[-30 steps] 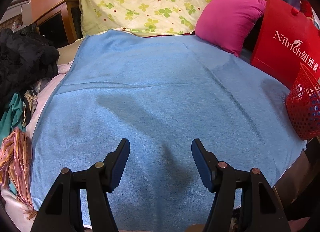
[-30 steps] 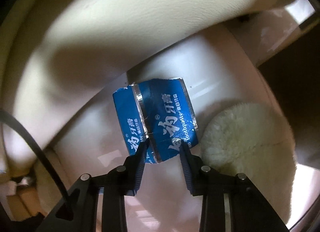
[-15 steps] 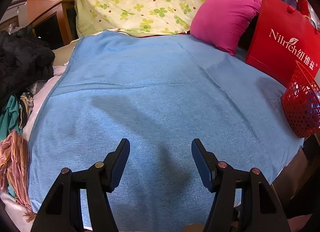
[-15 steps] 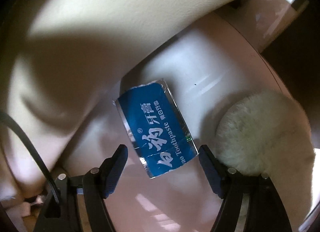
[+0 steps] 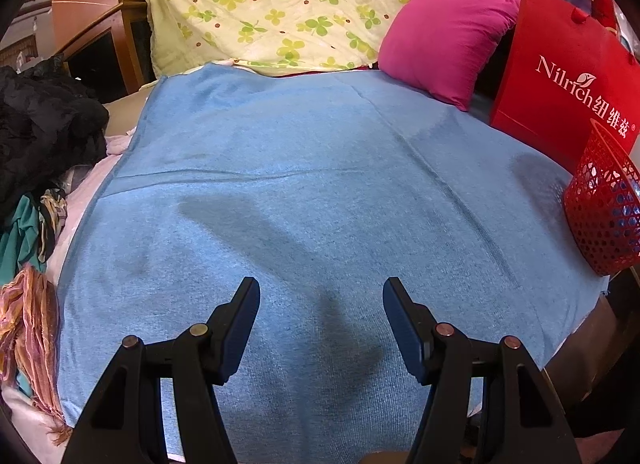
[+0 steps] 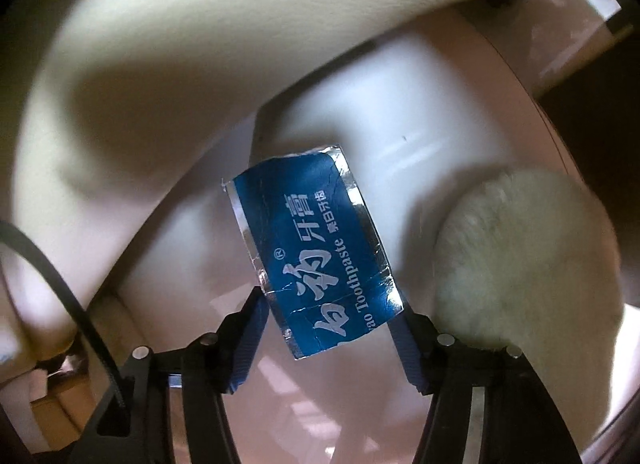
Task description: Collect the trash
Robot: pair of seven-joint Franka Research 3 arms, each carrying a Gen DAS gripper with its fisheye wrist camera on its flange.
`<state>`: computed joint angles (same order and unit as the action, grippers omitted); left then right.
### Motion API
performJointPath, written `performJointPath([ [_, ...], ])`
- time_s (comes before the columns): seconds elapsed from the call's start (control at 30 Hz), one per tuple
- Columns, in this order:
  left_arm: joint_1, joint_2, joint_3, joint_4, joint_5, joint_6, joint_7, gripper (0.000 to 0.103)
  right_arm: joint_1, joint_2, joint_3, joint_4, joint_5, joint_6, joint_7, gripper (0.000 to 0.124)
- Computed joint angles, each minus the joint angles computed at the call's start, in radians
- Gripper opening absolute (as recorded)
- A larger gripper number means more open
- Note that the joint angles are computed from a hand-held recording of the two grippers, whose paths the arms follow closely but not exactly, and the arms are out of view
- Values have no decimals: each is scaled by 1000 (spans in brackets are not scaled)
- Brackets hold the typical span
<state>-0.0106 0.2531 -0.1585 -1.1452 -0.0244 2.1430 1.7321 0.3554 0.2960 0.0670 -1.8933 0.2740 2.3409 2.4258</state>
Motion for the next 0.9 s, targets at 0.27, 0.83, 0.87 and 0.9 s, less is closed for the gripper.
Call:
performJointPath([
  [0.27,-1,-40,7,-71,21,65,-4,65,-56,-75,19,38,170,-192,-80,62],
  [0.83,-6,-170,12,-205,-23,213,-18,65,-76,-455,3,35,309,-370,-125,62],
  [0.87,-10,-178,12,-205,-18,227,-22,65,-70,-472,12,24,296,-341,-132,63],
  [0.9,-13,-187,13,-205,-12,241,-26,65,-66,-482,16,0,289,-298,-154,62],
])
